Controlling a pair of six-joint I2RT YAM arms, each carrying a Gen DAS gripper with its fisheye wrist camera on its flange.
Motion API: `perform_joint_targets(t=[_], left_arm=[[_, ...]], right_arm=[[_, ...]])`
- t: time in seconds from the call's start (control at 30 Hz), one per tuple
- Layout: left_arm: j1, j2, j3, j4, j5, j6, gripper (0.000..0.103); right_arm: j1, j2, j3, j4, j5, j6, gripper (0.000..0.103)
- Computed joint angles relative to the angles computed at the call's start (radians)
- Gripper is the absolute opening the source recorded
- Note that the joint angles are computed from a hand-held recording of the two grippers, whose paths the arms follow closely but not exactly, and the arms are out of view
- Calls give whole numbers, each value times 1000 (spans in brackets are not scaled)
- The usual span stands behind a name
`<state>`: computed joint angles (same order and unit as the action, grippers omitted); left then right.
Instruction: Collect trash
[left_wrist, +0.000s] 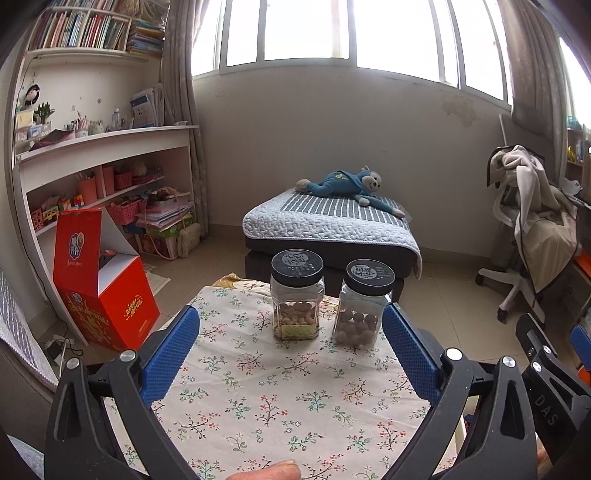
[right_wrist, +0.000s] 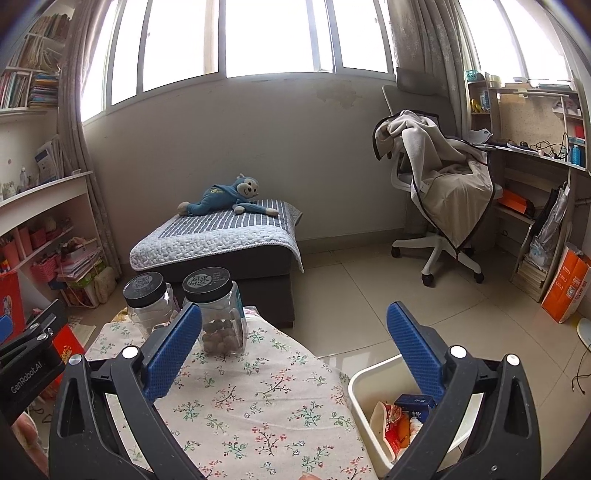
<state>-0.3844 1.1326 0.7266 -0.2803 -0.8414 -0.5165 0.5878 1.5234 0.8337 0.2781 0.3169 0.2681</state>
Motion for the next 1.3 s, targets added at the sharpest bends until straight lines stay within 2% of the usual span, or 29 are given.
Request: perform_joint_targets(t=[0.97, 1.3], left_arm=[[-45, 41, 10, 3, -36, -1, 96], [-43, 18, -42, 100, -2, 65, 94]], right_arm=[[-44, 4, -13, 8, -29, -12, 96], [-54, 17, 6, -20, -60, 1, 96]])
